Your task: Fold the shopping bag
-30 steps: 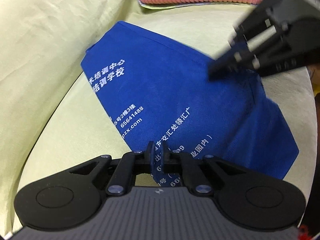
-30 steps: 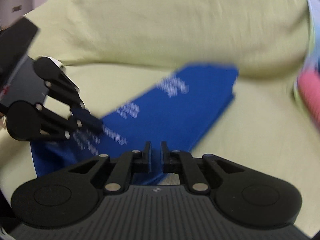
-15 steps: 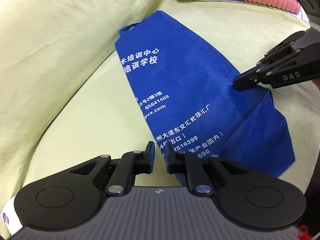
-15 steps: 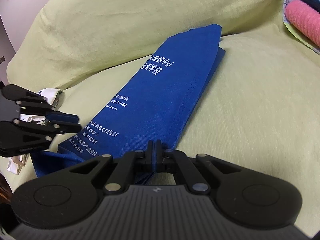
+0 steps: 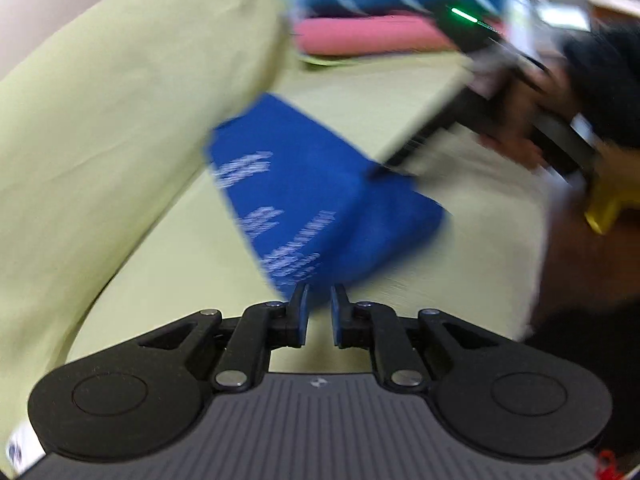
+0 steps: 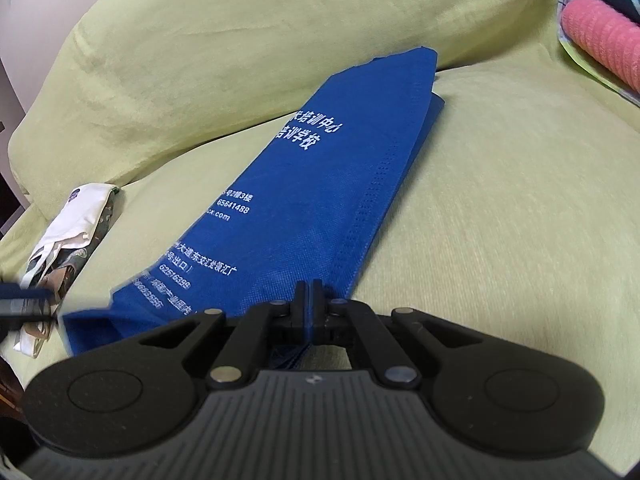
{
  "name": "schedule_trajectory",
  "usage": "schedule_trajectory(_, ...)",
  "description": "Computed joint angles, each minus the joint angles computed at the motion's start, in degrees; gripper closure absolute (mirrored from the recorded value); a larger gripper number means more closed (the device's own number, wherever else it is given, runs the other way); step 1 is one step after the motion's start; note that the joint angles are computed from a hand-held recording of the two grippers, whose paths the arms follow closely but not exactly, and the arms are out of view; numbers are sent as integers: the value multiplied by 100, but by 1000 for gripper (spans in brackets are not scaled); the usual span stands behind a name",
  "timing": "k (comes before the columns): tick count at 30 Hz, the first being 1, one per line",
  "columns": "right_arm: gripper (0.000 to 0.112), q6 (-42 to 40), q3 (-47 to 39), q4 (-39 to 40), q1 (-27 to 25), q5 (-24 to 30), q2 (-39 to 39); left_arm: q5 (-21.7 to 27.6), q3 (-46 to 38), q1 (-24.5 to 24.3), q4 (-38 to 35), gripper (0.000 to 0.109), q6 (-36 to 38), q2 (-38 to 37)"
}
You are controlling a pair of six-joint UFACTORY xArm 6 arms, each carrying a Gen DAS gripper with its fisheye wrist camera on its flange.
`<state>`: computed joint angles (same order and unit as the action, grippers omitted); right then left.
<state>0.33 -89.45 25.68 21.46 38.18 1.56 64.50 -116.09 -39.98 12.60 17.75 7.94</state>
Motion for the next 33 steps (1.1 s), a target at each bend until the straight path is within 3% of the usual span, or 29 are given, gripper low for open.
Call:
schedule_trajectory(6, 112, 13, -274, 142, -98, 346, 132, 38, -661, 4, 25, 90, 93, 633)
schedule_trajectory(9, 112, -28, -413, 175, -136, 506, 203, 376, -1484, 96, -103, 90, 141, 1215)
schedule_trajectory(12, 112, -23, -479, 223, -163, 589, 237, 1046, -2623, 176, -215, 88, 128, 1969)
schedule_trajectory(16, 112, -25, -464, 272, -174, 588, 229, 1187, -3051, 248, -412, 93, 25, 2349)
schedule_trajectory(19, 112, 8, -497, 117, -148, 614, 221, 1141, -3039, 292, -537, 95, -37, 2375)
schedule_trajectory(21, 111, 174, -518, -479, -30, 575, 136, 1004, -2765, 300, -571, 95, -1, 2236)
schedule_trajectory(23, 104, 154, -166, -1107, 177, 129, -187, 923, -2623, 293, -566, 95, 9, 2169)
schedule_trajectory(28, 105, -1450, 832, -681, 735, -795, -1034, 659, -2086, 256, -483, 95, 15, 1886)
schedule_trajectory(31, 105, -1401, 929, -1319, 965, -648, -1050, 606, -2017, 251, -464, 95, 108, 1865)
schedule_trajectory(33, 106, -1042, 849, -1602, 967, -350, -939, 220, -1380, 227, -341, 92, 350, 1491)
